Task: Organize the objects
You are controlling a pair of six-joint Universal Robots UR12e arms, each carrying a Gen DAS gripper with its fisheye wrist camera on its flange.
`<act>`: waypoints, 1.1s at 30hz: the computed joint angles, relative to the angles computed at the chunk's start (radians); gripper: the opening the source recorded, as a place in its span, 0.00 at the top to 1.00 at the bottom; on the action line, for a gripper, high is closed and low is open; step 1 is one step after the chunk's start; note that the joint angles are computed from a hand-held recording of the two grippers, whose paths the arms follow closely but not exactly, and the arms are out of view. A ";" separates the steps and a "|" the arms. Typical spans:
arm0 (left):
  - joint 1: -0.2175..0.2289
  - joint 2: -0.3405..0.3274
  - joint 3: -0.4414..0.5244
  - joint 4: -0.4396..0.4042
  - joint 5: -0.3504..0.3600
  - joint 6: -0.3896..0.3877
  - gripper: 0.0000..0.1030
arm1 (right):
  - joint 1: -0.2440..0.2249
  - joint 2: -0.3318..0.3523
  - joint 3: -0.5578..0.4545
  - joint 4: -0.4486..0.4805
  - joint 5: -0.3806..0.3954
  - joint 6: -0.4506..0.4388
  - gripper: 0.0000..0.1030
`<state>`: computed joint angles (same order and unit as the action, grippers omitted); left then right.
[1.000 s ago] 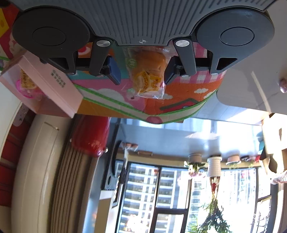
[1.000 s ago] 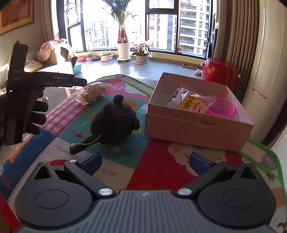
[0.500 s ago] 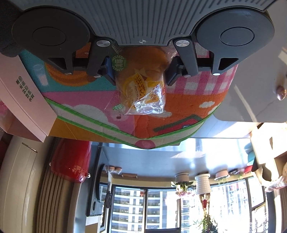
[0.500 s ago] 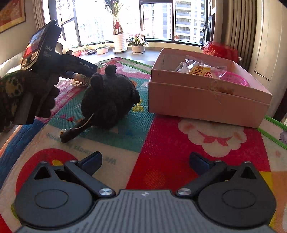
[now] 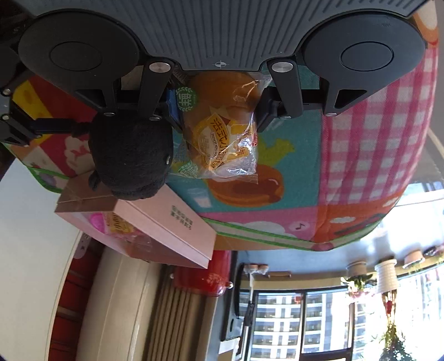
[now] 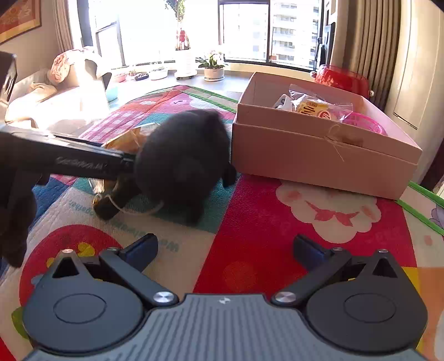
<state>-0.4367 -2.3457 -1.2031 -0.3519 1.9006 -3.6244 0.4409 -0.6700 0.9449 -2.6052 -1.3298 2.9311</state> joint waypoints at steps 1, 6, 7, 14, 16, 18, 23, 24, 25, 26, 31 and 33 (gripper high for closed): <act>-0.002 0.004 -0.012 0.019 -0.007 0.001 0.44 | -0.002 -0.002 0.001 0.005 0.008 -0.007 0.00; -0.015 0.009 -0.057 0.108 0.057 -0.019 0.44 | -0.008 -0.026 0.039 0.009 0.050 -0.073 0.00; -0.019 0.006 -0.055 0.107 0.096 -0.021 0.44 | -0.008 -0.032 0.047 0.010 0.054 -0.079 0.00; -0.023 0.017 -0.078 0.104 0.222 -0.105 0.44 | 0.004 -0.032 0.076 -0.178 -0.001 -0.008 0.00; -0.018 0.024 -0.098 0.126 0.222 -0.168 0.44 | 0.011 -0.018 0.044 -0.168 -0.008 -0.001 0.00; -0.016 0.030 -0.120 0.161 0.226 -0.217 0.44 | 0.014 0.001 -0.002 -0.124 0.014 -0.009 0.00; -0.015 0.037 -0.144 0.206 0.231 -0.254 0.44 | 0.030 0.062 -0.121 -0.049 0.046 0.026 0.00; -0.015 0.038 -0.147 0.209 0.229 -0.257 0.44 | 0.032 0.078 -0.153 -0.029 0.054 0.037 0.00; -0.014 0.039 -0.149 0.213 0.226 -0.259 0.44 | 0.033 0.092 -0.181 -0.006 0.061 0.046 0.01; -0.013 0.039 -0.150 0.216 0.222 -0.261 0.44 | 0.035 0.107 -0.209 0.016 0.066 0.054 0.07; -0.013 0.042 -0.160 0.233 0.213 -0.274 0.44 | 0.046 0.140 -0.283 0.110 0.034 0.029 0.35; -0.013 0.041 -0.160 0.236 0.213 -0.278 0.44 | 0.042 0.120 -0.250 0.102 0.040 0.020 0.37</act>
